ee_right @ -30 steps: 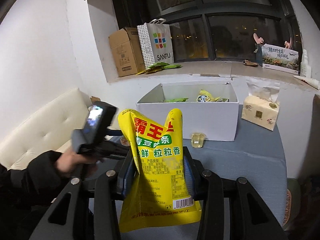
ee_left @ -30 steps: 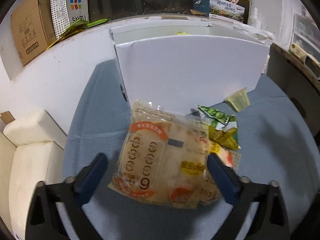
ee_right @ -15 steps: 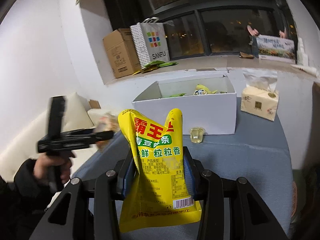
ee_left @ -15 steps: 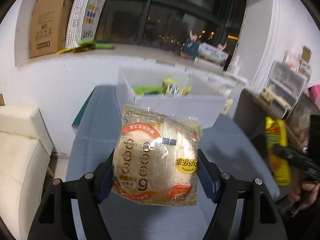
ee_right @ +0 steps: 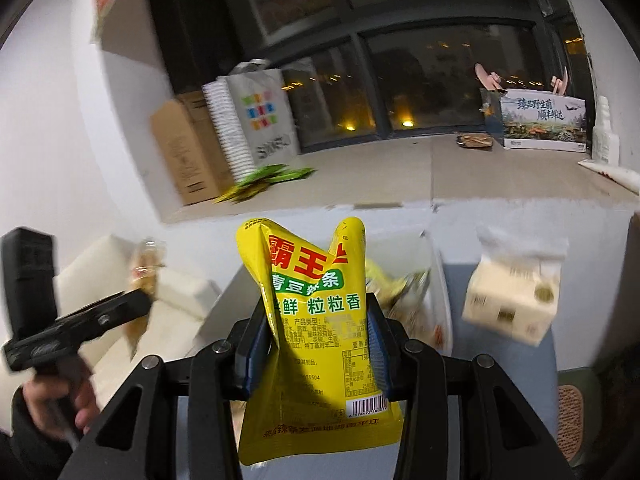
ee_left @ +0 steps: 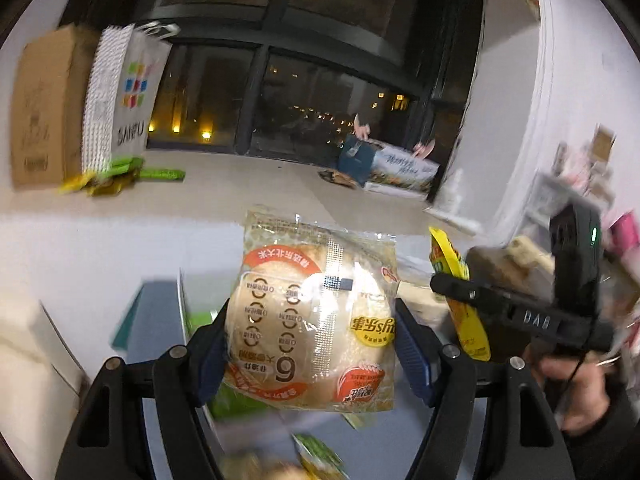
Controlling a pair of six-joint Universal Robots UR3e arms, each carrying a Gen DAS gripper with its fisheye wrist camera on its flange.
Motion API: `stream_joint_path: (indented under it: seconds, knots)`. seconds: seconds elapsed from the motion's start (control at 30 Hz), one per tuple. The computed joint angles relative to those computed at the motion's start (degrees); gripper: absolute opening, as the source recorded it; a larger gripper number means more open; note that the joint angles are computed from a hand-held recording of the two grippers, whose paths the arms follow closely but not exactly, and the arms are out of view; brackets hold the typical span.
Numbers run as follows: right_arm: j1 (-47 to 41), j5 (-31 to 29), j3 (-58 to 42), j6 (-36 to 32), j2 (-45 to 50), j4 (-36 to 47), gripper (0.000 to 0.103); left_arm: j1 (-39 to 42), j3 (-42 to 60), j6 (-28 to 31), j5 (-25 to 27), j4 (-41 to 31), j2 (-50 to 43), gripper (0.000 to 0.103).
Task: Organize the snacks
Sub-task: 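Drop the yellow bag into the box with the right gripper while the left carries the bread bun pack in, then lower the right gripper to the clear jelly cup and grasp it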
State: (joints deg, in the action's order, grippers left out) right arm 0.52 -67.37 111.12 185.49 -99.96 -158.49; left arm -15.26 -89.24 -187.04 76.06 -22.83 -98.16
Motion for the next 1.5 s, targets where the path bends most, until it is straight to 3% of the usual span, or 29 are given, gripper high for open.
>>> stream_joint_path:
  seconds: [0.13,0.23,0.27,0.33,0.37,0.4,0.5,0.63,0.7,0.87,1.03,1.27,1.43,1.5]
  knots:
    - [-0.77,-0.71,-16.27,1.34,13.66,6.57,0.047,-0.38,14.24,-0.67,0.32,-6.78,-10.4,0.077]
    - [-1.83,-0.11,-21.62,0.72,18.24,9.06,0.049,-1.52,21.27,0.0,3.38,-9.33,-16.05,0.077]
    - [-1.93,-0.5,-22.99,0.6,19.52,9.92,0.053,-1.69,23.24,0.31,4.15,-10.52,-17.58,0.079]
    - [-2.61,0.57,-25.61,0.51,22.04,12.77,0.073,-2.29,26.27,-0.86,6.6,-13.06,-20.06,0.103]
    - [-2.7,0.25,-26.44,1.16,22.92,13.64,0.095,-2.34,24.55,-1.75,7.54,-11.96,-19.41,0.103]
    - [-2.99,0.19,-26.21,2.14,23.16,13.57,0.103,-2.33,23.23,-1.71,7.28,-10.65,-19.2,0.103]
    - [-4.38,2.51,-20.95,2.32,20.93,9.34,0.103,-2.26,18.98,-0.49,7.0,-9.74,-16.79,0.103]
    - [-2.3,-2.71,-19.77,0.21,19.42,7.89,0.103,-1.98,15.24,-0.57,6.88,-7.88,-14.07,0.103]
    - [-2.03,-2.38,-19.38,-0.09,18.6,7.55,0.103,-1.61,12.05,-0.84,5.78,-6.33,-11.67,0.103]
    - [-0.47,-3.02,-14.38,-1.57,13.16,4.34,0.103,-0.01,-6.46,-0.57,2.94,7.59,0.21,0.103]
    - [1.5,-3.34,-1.85,-4.75,0.97,-2.67,0.103,1.64,-24.18,0.43,0.15,15.14,15.11,0.103]
    - [6.66,-7.91,17.22,-5.82,-18.61,-8.75,0.103,6.57,-41.42,-0.22,-8.44,6.58,38.64,0.103]
    - [6.12,-8.91,31.09,-4.07,-35.59,-7.56,0.103,4.92,-48.43,-0.67,-5.52,3.46,48.97,0.103]
    - [7.76,-14.09,36.34,-2.32,-39.45,-9.32,0.103,1.93,-50.51,-0.86,-1.35,3.66,50.16,0.103]
